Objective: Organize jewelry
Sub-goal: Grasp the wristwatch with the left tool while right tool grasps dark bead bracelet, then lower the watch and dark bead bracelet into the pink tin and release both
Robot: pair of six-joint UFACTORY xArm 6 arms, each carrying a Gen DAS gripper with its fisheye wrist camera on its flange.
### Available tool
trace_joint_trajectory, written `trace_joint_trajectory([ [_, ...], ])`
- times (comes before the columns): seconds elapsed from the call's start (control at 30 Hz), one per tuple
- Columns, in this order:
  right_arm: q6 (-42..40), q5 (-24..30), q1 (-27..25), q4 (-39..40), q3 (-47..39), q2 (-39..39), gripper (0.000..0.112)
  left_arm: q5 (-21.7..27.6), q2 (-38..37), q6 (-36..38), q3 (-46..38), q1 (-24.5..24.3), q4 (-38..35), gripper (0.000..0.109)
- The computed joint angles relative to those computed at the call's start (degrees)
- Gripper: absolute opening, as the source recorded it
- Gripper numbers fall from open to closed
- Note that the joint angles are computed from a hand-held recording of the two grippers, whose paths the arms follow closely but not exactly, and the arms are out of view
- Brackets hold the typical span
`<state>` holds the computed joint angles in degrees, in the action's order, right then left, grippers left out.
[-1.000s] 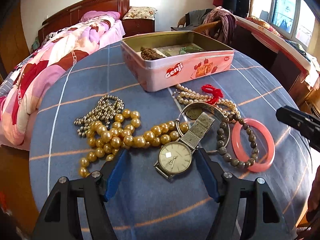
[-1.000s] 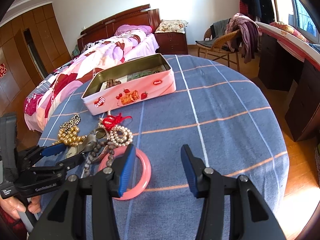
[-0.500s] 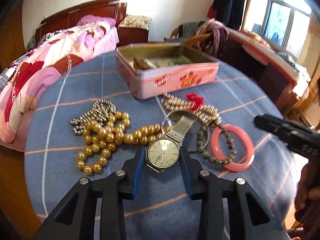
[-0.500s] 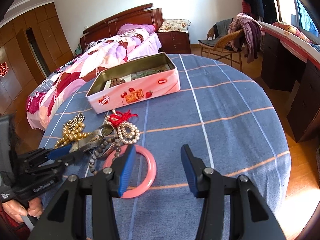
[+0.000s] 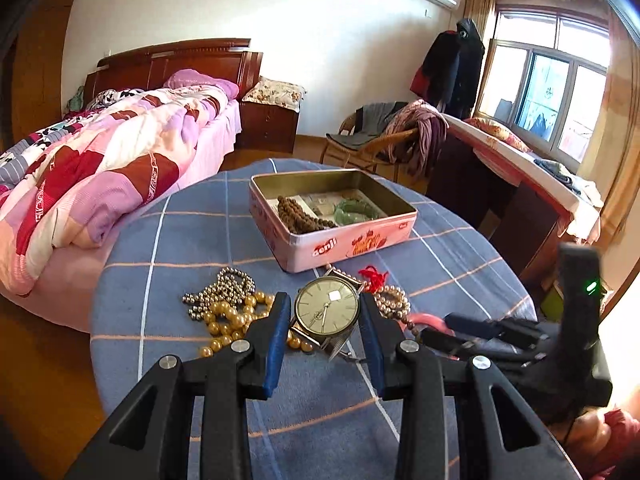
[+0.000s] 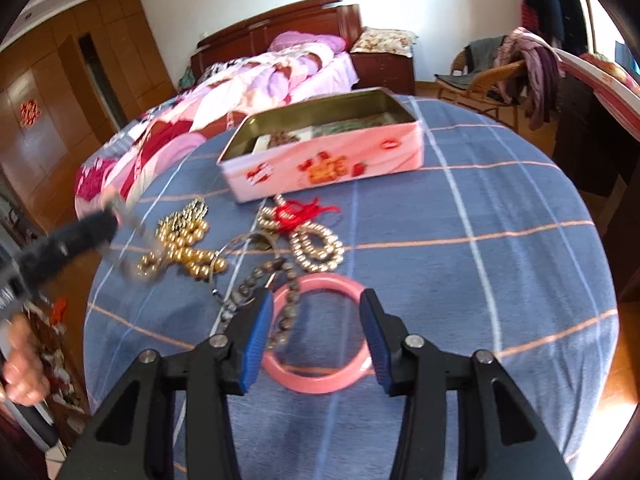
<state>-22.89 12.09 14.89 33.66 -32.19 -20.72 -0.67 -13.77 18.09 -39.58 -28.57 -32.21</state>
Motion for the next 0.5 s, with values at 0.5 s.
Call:
trace_joint_trajectory([
  [0.5, -7.2, 7.2, -1.0, 9.3, -3.3, 2.7, 0.013, -0.8, 0.0, -4.9, 1.0, 1.0, 4.8, 0.035],
])
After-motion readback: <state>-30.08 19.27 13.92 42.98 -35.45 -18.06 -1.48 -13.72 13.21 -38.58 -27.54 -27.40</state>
